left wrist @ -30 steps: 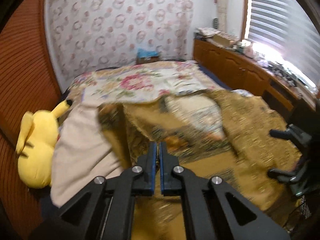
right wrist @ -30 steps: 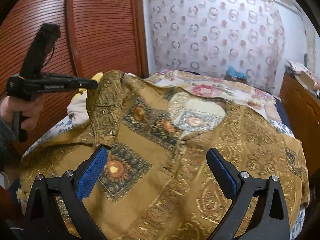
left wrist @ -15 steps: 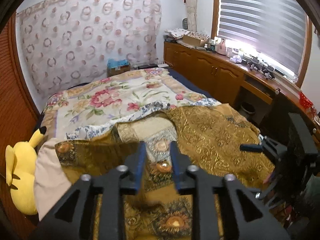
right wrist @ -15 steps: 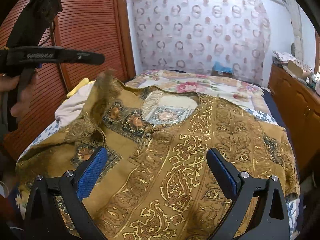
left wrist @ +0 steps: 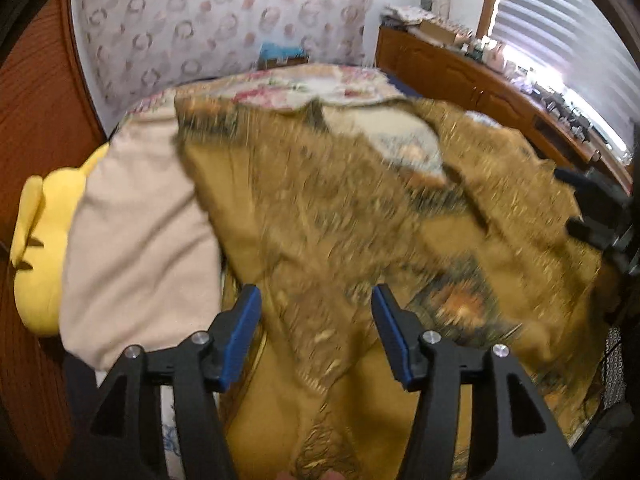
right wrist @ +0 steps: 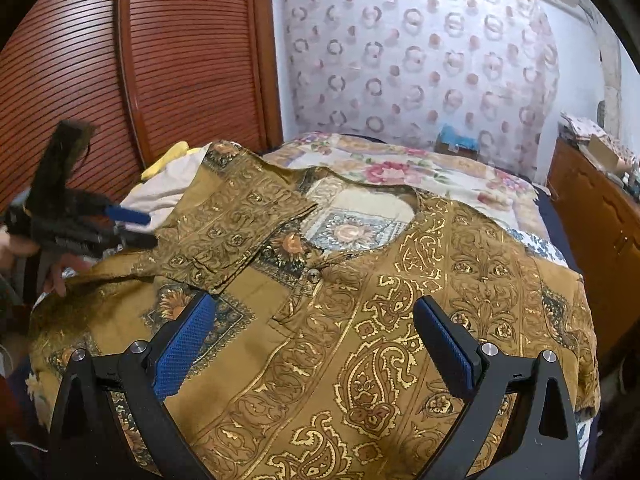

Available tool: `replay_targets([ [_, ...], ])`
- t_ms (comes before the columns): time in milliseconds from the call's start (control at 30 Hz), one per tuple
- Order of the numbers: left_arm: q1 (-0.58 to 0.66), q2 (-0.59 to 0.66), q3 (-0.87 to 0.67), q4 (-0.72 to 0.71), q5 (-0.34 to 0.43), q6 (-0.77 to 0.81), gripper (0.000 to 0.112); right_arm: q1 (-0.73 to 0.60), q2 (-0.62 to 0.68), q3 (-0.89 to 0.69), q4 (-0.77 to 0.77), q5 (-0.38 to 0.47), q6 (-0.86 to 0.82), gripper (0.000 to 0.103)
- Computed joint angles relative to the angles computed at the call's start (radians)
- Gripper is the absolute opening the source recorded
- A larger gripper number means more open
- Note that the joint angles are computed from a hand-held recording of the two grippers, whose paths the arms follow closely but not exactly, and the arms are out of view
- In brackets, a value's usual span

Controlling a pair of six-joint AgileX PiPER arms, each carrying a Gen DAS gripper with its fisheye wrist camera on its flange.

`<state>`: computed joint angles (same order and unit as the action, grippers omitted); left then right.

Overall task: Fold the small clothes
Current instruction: 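Lift the grasped side edge with the left gripper, fold it inward, release, then grasp the opposite side edge of the shirt with the right gripper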

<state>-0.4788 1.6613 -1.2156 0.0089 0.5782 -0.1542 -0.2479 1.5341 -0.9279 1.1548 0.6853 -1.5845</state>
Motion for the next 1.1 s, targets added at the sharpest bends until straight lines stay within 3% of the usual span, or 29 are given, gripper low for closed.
replay_targets([
  [333,-0.067,0.017,0.099,0.175,-0.096,-0.180,0.061,-0.072,-0.003,-0.020,-0.031,0.028,0.001,0.101],
  [467,-0.070,-0.008,0.174,0.244,-0.198,-0.250,0.063,-0.182,0.020,-0.062,-0.055,0.076,-0.003,0.101],
  [733,-0.066,-0.010,0.170,0.235,-0.197,-0.241,0.063,-0.403,0.163,-0.254,-0.157,0.105,0.060,0.101],
  [933,-0.066,-0.012,0.168,0.240,-0.192,-0.245,0.064,-0.531,0.329,-0.454,-0.258,0.160,0.174,0.093],
  [1100,-0.066,-0.010,0.169,0.238,-0.195,-0.243,0.064,-0.563,0.438,-0.558,-0.357,0.226,0.264,0.085],
])
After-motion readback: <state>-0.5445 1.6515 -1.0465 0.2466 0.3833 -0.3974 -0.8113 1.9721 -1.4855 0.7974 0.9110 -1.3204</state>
